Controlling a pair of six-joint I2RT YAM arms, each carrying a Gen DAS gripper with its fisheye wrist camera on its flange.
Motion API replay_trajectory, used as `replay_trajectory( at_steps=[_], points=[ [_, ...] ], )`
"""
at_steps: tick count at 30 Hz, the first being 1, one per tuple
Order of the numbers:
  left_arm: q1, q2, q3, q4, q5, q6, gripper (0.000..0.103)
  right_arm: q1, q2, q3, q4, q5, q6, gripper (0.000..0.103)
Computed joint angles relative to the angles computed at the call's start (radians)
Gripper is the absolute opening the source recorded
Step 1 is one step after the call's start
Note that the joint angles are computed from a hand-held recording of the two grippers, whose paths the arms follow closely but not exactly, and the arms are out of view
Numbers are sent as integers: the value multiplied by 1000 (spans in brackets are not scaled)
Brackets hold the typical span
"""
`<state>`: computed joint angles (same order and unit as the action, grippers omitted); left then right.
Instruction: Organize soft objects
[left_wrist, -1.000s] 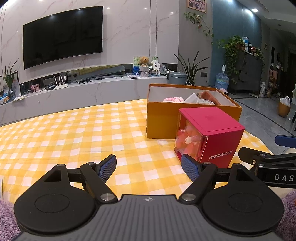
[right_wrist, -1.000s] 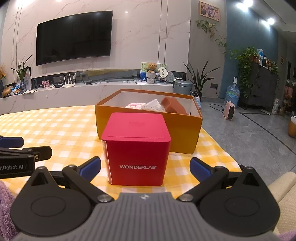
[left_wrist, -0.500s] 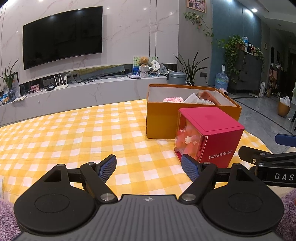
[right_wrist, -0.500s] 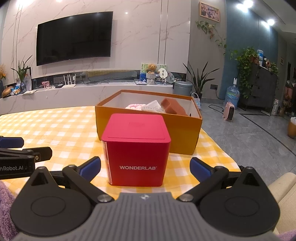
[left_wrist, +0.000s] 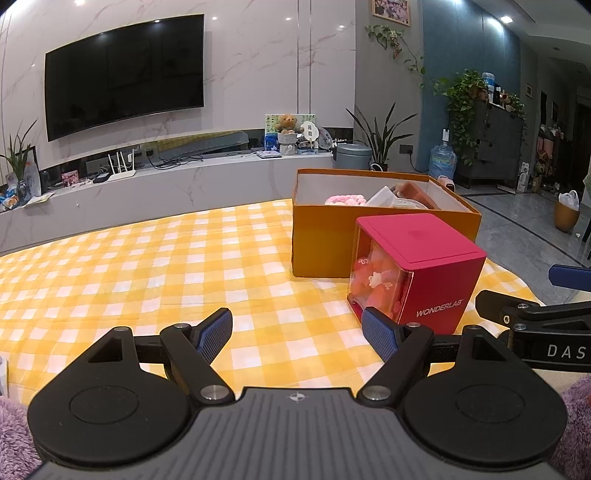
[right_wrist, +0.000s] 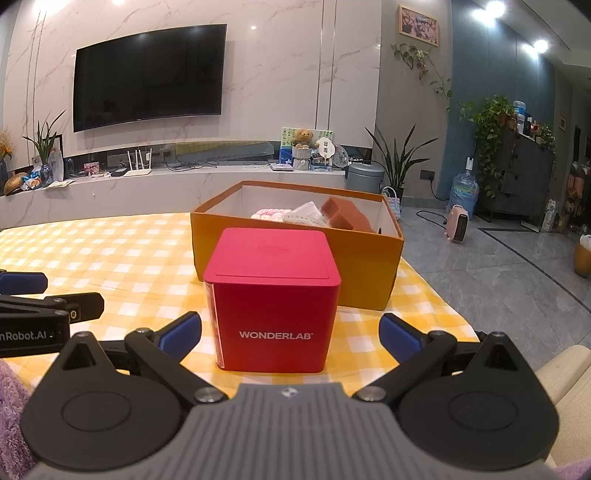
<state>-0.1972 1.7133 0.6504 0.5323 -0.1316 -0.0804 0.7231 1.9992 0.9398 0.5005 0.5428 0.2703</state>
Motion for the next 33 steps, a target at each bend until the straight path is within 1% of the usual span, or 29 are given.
replay_trajectory(
  at_steps=[5, 33],
  points=[
    [6, -6, 6, -12, 0, 4, 93, 0, 0, 0, -1, -1, -2, 100],
    [22, -4, 7, -8, -3, 27, 93, 4, -5, -2, -8, 3, -2, 100]
  ],
)
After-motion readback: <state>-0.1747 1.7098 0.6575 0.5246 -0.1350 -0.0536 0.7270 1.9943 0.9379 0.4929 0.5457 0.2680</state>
